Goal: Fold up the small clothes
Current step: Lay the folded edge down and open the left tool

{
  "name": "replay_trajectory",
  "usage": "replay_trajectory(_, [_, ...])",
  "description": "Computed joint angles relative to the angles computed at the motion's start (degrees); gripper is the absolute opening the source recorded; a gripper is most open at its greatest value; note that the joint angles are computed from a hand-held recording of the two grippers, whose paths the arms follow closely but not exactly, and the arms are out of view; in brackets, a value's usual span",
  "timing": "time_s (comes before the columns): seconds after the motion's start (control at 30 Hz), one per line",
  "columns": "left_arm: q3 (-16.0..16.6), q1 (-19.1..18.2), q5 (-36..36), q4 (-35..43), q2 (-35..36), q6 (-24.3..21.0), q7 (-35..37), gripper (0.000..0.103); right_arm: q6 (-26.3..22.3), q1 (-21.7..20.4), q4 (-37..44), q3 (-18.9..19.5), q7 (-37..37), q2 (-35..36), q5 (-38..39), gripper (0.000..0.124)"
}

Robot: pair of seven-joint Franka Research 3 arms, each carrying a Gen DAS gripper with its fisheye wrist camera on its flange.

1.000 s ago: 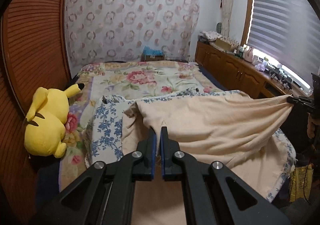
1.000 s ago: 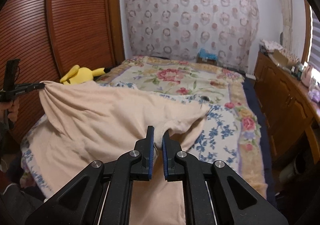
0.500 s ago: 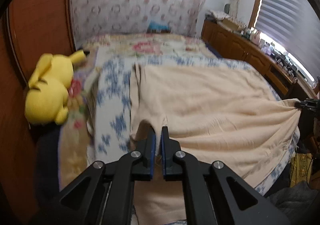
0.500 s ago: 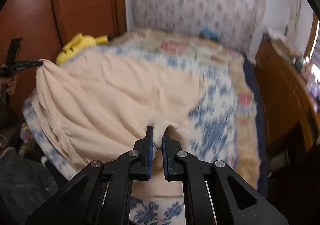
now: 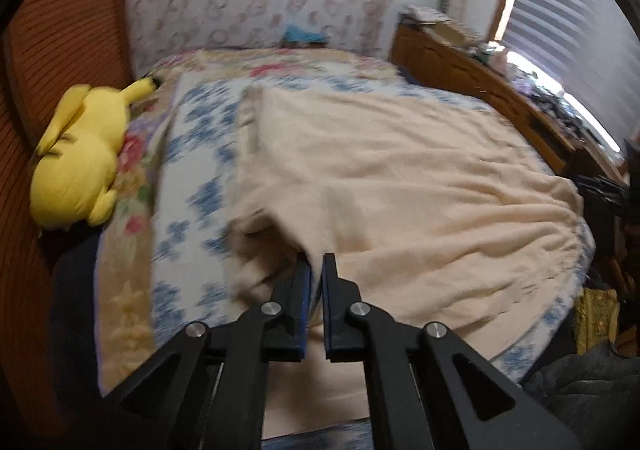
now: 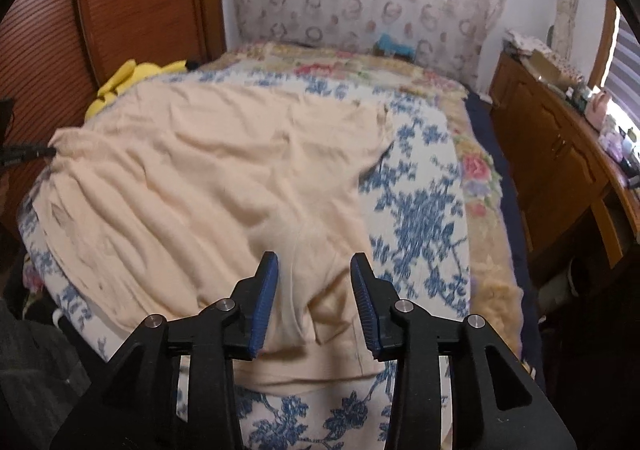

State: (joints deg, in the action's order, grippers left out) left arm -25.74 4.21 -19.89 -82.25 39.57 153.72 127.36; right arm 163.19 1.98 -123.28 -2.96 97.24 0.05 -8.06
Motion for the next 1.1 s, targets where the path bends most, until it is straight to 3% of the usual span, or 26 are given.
replay_trajectory(0.17, [-8.8, 5.3, -8.8, -3.5, -3.9, 1.1, 9.5, 0.001, 2.0, 0.7, 1.7, 0.3, -1.6, 1.3, 2.9, 0.041])
replay_trajectory(0.23, [-10.0, 6.7, -13.1, -5.2, -6.2, 2.4, 12.2, 0.001, 2.5, 1.2, 2.3, 0.5, -2.8, 2.0, 4.3, 0.041])
replay_trajectory(0.3, [-8.3, 6.0, -15.1, -6.7, -8.3, 4.8, 12.4, 0.001, 3.0, 1.7, 2.6, 0.7, -4.4, 2.3, 6.0, 0.041])
replay_trajectory(0.37, [-4.2, 4.2, -14.1, -7.8, -9.6, 6.5, 9.2, 0.001, 3.3, 2.1, 2.8, 0.8, -5.5, 2.6, 7.1, 0.042])
replay_trajectory(0.5, [4.6, -0.3, -6.4, -7.4, -8.2, 5.7, -1.1, 0.011, 3.6, 2.8, 2.8, 0.7, -6.9, 3.0, 8.4, 0.042])
replay_trajectory(0.53, [5.2, -0.4, -4.9, -7.9, -7.9, 5.6, -2.5, 0.013, 3.6, 2.9, 2.9, 0.6, -7.0, 3.1, 8.5, 0.042])
replay_trajectory(0.6, [5.3, 0.1, -2.6, -8.0, -7.0, 5.2, -4.2, 0.027, 3.5, 3.1, 2.9, 0.3, -6.4, 3.3, 7.9, 0.043])
replay_trajectory(0.67, [5.5, 0.3, -0.7, -7.8, -6.1, 4.8, -6.2, 0.034, 3.7, 3.1, 2.6, 0.1, -6.1, 3.2, 7.8, 0.043])
replay_trajectory(0.8, [3.2, 1.6, 0.5, -7.3, -4.5, 4.6, -7.3, 0.037, 3.8, 3.2, 2.2, -0.2, -4.8, 2.9, 6.5, 0.043])
replay_trajectory(1.1, [5.4, -1.5, 7.8, -5.9, -1.8, 3.2, -12.3, 0.055, 4.7, 2.8, 0.6, 0.1, -5.1, 2.7, 7.6, 0.043])
